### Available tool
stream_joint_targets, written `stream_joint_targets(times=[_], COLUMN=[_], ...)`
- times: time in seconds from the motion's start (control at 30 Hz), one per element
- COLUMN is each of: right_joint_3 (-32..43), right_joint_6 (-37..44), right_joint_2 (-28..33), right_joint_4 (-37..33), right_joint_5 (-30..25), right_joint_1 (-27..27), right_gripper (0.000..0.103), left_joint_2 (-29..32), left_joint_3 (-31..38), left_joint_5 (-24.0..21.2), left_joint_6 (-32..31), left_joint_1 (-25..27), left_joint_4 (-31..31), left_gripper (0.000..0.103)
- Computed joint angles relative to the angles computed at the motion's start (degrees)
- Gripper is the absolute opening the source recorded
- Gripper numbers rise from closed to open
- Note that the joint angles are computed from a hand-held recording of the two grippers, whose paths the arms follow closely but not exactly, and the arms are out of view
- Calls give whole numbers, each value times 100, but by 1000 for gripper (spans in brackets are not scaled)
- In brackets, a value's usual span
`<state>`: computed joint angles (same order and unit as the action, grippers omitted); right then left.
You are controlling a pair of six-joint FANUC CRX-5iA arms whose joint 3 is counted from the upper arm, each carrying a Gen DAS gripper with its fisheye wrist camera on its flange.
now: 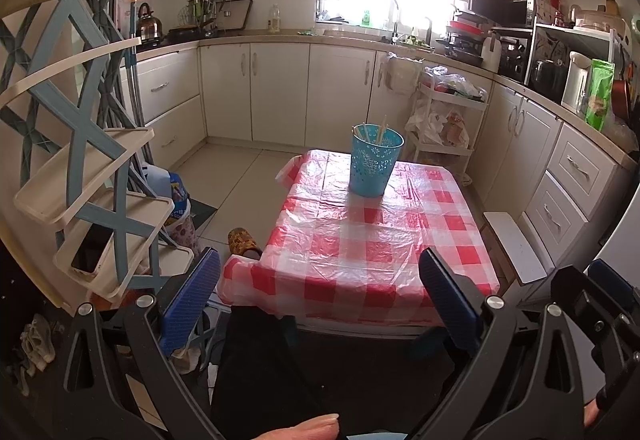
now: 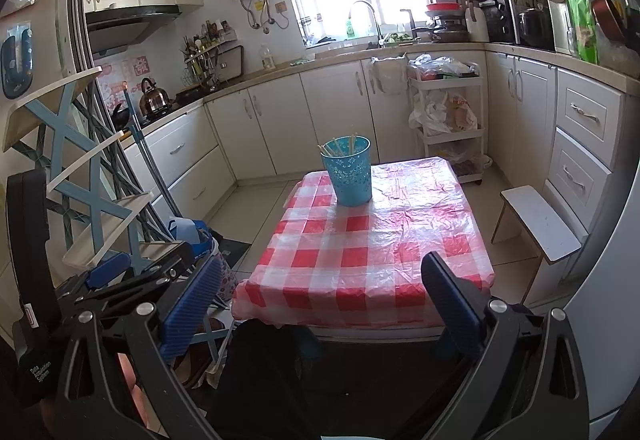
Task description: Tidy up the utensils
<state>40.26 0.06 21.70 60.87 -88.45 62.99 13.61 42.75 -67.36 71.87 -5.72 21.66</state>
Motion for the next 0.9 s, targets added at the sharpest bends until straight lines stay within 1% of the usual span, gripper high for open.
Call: stream_joint_targets(times=[0.43,0.57,0.6,0.67,0.7,0.8,0.87,0.9], right_joint_3=[26,46,27,17,24,-4,-34,-28], right_joint_6=[-15,-29,-43,-58,-55,-44,-42,-41], right_joint_2=[37,68,63,65,75,71,61,68], right_joint_4=[-39,-68,-80,-69,-37,81,136,159], right_joint_5=[35,31,36,38,30,34,37,28], right_joint_1=[1,-9,-12,-9,-3,17,24,29], right_gripper=[96,96,96,96,96,96,96,96], left_joint_2=[97,373,395,117,24,-264,-363,-355], left_joint_3=[110,459,469,30,-48,-437,-598,-582], left_joint_5=[-136,-492,-507,-24,112,536,653,621], left_joint_6=[31,70,101,130,195,12,-190,-252], left_joint_1=[37,87,92,50,-1,-71,-86,-92], left_joint_4=[51,199,189,3,-208,-256,-139,-99], left_gripper=[95,95,95,95,95,95,95,95])
